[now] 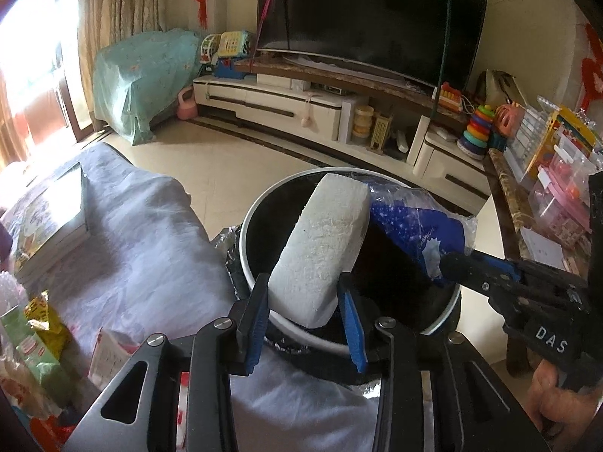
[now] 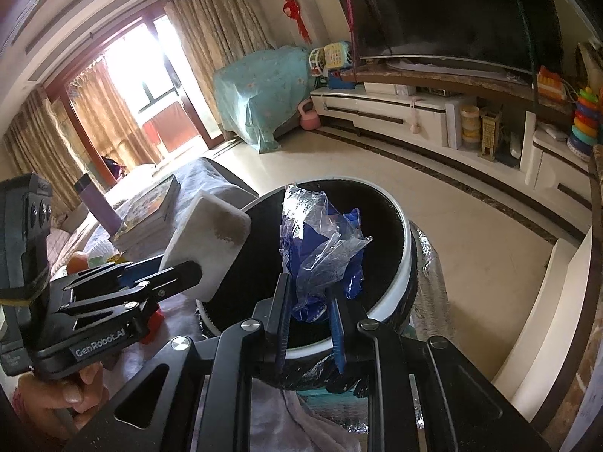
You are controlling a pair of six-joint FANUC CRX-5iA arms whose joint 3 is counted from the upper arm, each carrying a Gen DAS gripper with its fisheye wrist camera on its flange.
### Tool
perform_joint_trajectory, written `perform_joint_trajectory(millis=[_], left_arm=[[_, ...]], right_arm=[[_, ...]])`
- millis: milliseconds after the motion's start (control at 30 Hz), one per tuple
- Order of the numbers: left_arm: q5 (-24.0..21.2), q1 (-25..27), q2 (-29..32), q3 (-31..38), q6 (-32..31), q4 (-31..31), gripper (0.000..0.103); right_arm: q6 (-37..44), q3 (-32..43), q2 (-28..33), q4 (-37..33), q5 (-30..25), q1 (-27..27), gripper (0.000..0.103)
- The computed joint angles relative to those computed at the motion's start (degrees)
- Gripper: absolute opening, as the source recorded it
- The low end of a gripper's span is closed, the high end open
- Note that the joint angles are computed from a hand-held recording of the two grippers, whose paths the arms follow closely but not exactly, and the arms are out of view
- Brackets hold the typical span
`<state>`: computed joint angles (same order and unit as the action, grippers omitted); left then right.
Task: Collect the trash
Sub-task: 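Carry both items over the bin and open both tools to drop them, then move both open tools back over the trash pile on the table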
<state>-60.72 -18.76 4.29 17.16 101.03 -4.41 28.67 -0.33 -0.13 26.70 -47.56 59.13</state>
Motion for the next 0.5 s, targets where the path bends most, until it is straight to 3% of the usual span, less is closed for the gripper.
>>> perform_joint_trajectory(millis=[233,267,400,500], left_arm=[[-0.20,-0.16,0.99,0.94,1.24,-0.78,0.060],[-0.04,-0.34,0.51,0.45,1.70,-1.17,0.061],[0.26,-0.73,-1.83,-2.12,3.98,-2.04,0.067],[0.58,-1.40,-4.67,-4.88,6.51,-3.41,0.068]], right_arm=[[1.97,1.51,1.00,-1.23,-1.29,-0.76,0.036],[1.48,1.15,0.76,-1.14,-0.99,-0.85,0.042],[-0.59,-0.36,-0.26,-0.36,0.26,-0.65,0.049],[-2.45,-1.41,-0.89,0.85,1.14,-0.02,0.065]])
